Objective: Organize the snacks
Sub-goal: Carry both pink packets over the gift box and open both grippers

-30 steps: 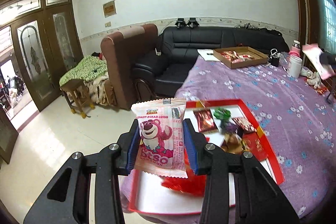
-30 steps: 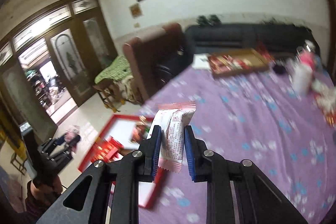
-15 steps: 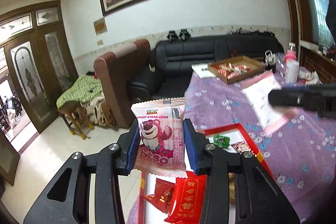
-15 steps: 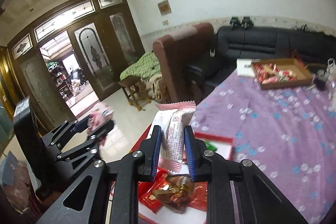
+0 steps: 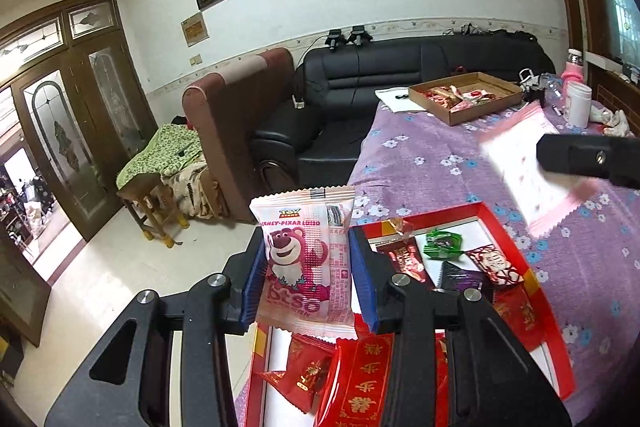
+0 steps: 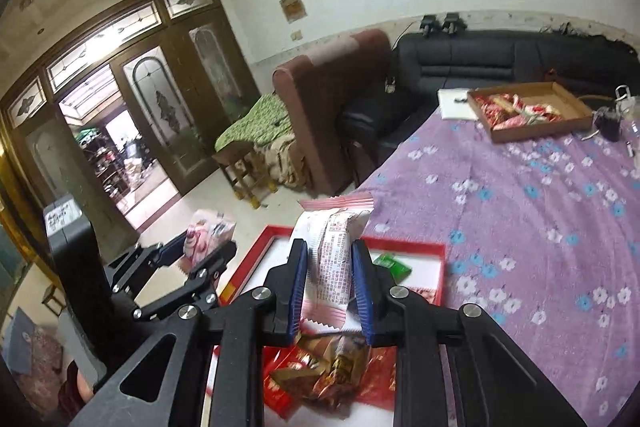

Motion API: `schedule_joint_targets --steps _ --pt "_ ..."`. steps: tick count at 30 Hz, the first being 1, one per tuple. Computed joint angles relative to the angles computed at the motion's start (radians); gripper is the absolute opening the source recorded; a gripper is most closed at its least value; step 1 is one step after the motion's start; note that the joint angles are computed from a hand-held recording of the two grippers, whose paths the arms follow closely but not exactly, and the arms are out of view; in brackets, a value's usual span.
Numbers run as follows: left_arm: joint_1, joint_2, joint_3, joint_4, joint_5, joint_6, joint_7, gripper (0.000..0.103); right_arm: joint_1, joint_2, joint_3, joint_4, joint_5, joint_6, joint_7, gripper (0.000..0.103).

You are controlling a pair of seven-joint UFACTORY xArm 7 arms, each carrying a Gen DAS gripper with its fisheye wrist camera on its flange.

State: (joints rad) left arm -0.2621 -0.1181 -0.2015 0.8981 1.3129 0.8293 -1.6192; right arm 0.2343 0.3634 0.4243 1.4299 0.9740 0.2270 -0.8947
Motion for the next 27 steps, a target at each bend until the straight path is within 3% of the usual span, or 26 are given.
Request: schedule_joint_targets --steps 4,8,9,11,13,16,19,23,24,27 --pt "-0.005 0.035 0.000 0.025 -0.009 0.041 0.014 0.038 0.029 0.026 -0.003 0.000 -0.055 -0.102 0.025 0.025" --pt "-0.017 0.068 0.011 0.050 -0.029 0.058 0.049 0.042 0.012 0.052 0.007 0.015 -0.137 -0.056 0.099 0.025" --pt "-0.021 0.074 0.013 0.053 -0.033 0.058 0.061 0.047 0.001 0.053 0.012 0.014 -0.145 -0.047 0.110 0.026" --pt "-0.034 0.093 0.013 0.070 -0.031 0.077 0.082 0.084 -0.031 0.048 0.029 0.007 -0.135 -0.033 0.114 0.042" --pt "-0.048 0.090 0.013 0.064 -0.005 0.073 0.078 0.088 -0.065 0.039 0.049 -0.008 -0.099 -0.043 0.094 0.052" --pt "-0.048 0.066 0.024 0.045 -0.005 -0.033 0.092 0.088 -0.113 0.014 0.059 -0.049 -0.038 -0.056 0.041 0.059" --pt "-0.031 0.041 0.036 0.018 -0.048 -0.184 0.077 0.088 -0.149 -0.020 0.069 -0.118 0.037 -0.089 -0.057 0.062" --pt "-0.032 0.038 0.007 0.000 -0.055 -0.224 -0.066 0.088 -0.242 -0.072 0.128 -0.213 0.292 -0.097 -0.339 0.064" --pt "-0.039 0.040 -0.003 0.000 -0.058 -0.214 -0.087 0.088 -0.262 -0.088 0.139 -0.235 0.372 -0.093 -0.424 0.064" --pt "-0.084 0.077 -0.045 0.045 -0.068 -0.057 -0.120 0.088 -0.289 -0.145 0.133 -0.304 0.568 -0.058 -0.630 0.064"
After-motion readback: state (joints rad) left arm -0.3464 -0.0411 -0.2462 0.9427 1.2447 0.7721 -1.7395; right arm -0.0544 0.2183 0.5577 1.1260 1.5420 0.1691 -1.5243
